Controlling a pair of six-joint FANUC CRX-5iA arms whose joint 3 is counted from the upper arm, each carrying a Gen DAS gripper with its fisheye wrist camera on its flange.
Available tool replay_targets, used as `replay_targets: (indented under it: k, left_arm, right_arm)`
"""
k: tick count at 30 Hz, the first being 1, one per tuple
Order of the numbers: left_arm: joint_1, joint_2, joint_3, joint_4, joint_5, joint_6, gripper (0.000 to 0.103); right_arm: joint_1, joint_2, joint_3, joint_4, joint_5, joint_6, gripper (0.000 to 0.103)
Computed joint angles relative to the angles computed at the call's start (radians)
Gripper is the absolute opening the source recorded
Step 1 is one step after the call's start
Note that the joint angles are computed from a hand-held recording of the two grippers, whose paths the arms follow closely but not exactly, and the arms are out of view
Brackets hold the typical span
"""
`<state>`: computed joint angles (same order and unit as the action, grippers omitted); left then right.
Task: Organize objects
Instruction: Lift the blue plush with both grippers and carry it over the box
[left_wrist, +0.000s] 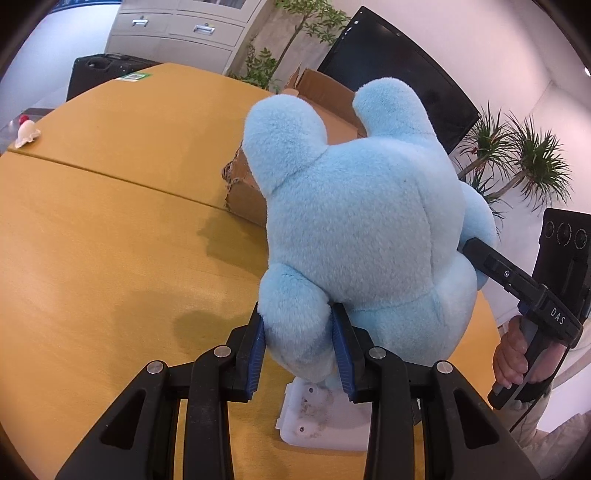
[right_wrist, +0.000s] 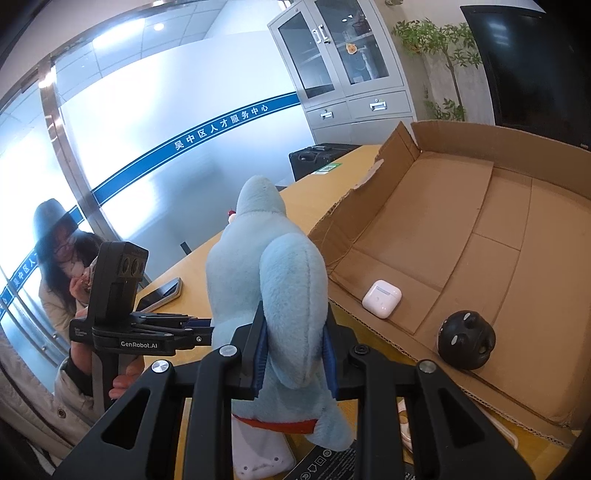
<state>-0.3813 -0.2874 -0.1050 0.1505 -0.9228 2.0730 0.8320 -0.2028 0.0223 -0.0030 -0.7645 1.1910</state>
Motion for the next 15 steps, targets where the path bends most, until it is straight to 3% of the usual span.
replay_targets:
  k: [5, 8, 15]
  left_arm:
    - [-0.030, 0.040, 0.068, -0.033, -0.013, 0.026, 0.032]
    - [-0.010, -0.012, 0.013, -0.023, -0.008, 0.001, 0.032]
    - [-0.023, 0.003, 0.056, -0.046, -0.014, 0.006, 0.032]
  right_arm:
    - [0.011, -0.011, -0.009, 0.029, 0.011, -0.018, 0.023]
    - [0.016, -0.019, -0.017, 0.043, 0.020, -0.026, 0.023]
    - [0.019, -0.038, -0.034, 0.068, 0.034, -0.042, 0.023]
